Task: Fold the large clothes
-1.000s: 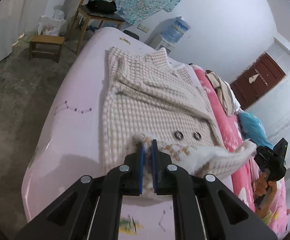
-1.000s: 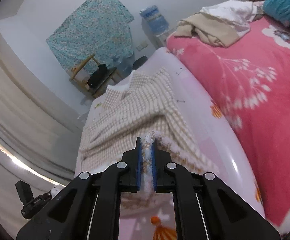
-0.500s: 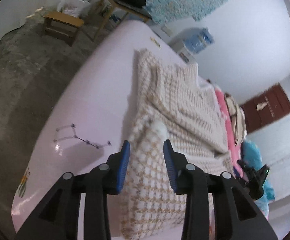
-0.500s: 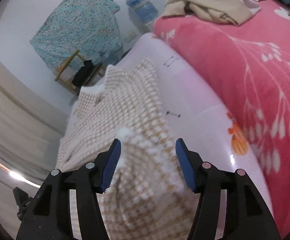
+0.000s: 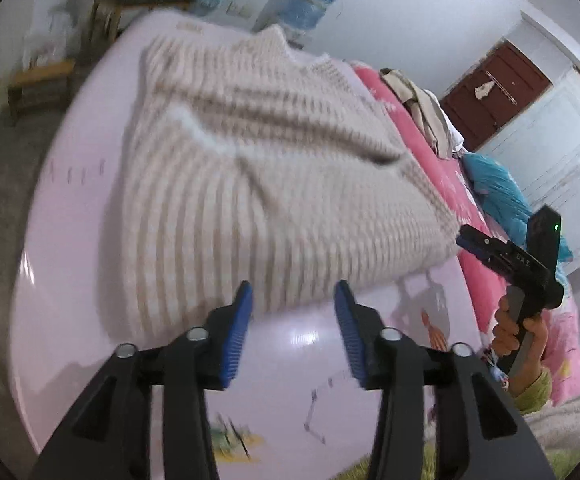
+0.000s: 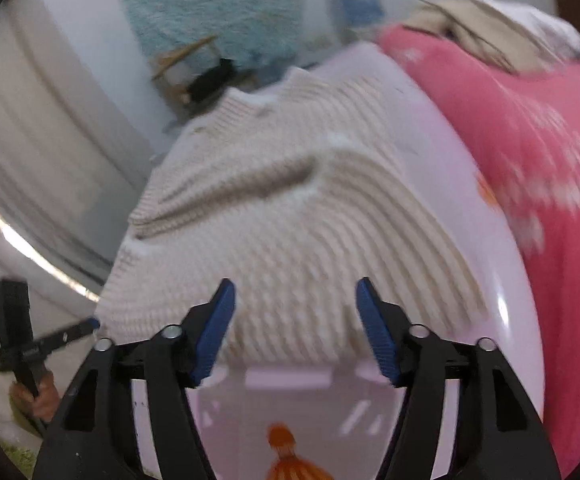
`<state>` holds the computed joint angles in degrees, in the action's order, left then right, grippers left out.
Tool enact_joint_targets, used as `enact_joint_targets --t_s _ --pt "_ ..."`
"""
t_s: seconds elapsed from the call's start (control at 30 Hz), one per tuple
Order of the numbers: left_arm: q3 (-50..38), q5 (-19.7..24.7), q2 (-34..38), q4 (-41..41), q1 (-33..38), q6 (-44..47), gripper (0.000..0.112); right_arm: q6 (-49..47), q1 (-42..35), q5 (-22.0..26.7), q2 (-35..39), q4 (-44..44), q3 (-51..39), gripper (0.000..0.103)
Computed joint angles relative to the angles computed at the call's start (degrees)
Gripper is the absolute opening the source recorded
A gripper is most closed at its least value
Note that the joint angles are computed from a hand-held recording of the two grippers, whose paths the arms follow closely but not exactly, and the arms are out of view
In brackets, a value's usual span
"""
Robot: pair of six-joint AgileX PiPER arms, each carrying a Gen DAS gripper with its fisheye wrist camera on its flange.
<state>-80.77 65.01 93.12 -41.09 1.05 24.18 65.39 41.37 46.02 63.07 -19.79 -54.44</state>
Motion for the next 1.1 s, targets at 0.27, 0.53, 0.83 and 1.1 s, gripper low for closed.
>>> enact_joint_targets --t_s 0.27,0.53,0.83,1.1 --pt "15.09 -5.4 -2.11 -14.43 8.37 5.22 0.064 4.65 -7.18 -6.12 -9.07 7.96 13.2 0.071" --pt "19.31 -8.0 -1.02 -27.06 11.72 8.68 0.063 10.18 -12.14 -14.32 -7.15 4.08 14.24 0.071" --pt "13.68 -26.12 -3.44 2.01 -3.2 -15.32 0.015 28.81 -3.71 -2.1 6.85 -19.87 4.78 0.034" --pt "12.66 -29.67 -15.68 32.51 -13.46 -32.3 0.008 27.07 13.67 22.15 5.77 -31.03 -8.12 0.009"
